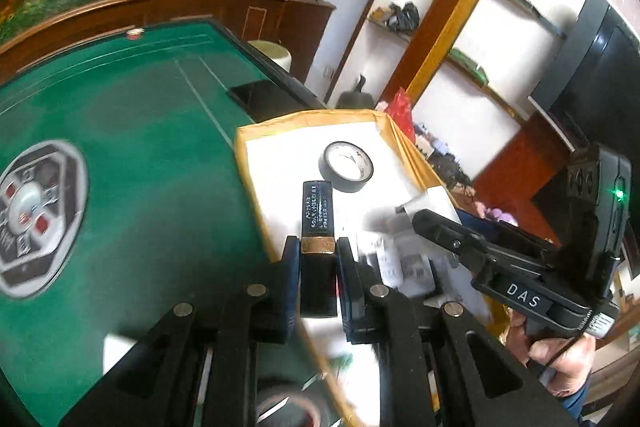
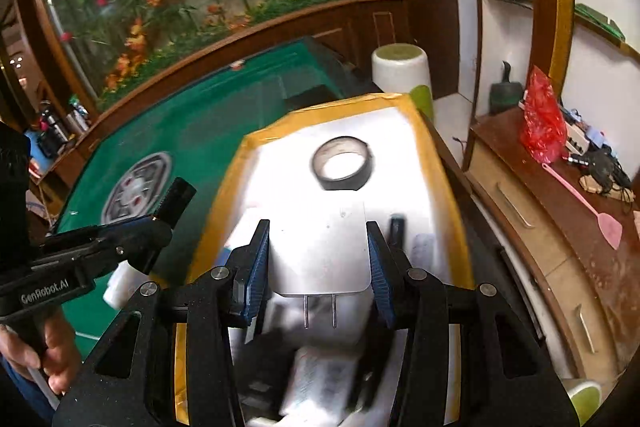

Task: Organize rigid objects
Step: 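Carry the charger and lipstick tube into the tray and release both, then grasp the white pill bottle with the left tool while the right grasps a black marker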

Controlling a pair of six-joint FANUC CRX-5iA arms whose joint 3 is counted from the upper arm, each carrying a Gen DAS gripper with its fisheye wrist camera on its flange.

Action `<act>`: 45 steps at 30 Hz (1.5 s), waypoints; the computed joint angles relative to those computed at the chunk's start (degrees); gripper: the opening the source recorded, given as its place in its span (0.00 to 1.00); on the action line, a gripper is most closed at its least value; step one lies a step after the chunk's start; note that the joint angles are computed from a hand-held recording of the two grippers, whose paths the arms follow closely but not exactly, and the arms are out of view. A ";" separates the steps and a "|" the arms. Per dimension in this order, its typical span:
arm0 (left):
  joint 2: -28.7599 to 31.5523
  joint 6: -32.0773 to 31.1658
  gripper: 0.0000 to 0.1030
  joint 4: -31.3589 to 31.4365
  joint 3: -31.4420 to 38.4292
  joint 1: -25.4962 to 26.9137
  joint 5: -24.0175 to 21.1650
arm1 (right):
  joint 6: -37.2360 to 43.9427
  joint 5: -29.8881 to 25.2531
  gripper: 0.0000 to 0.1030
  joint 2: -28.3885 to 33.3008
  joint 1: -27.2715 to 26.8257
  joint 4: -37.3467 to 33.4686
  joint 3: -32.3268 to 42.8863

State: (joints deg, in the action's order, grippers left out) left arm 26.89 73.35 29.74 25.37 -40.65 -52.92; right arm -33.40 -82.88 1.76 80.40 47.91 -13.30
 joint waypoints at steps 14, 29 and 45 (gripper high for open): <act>10.70 8.80 0.18 -6.51 15.95 -1.65 -7.12 | 5.72 3.58 0.44 -1.79 -5.20 -4.84 -1.23; 4.03 4.76 0.22 -1.20 6.23 0.09 -4.79 | 0.23 -0.99 0.47 -0.40 -1.67 -0.23 -0.01; -10.17 -1.96 0.22 2.50 -14.86 8.13 0.24 | -5.21 11.57 0.47 5.34 3.63 8.63 1.79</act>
State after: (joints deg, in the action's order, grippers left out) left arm 16.72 71.39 32.24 10.51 -32.51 -52.68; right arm -38.61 -71.31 7.10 84.03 56.54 -11.51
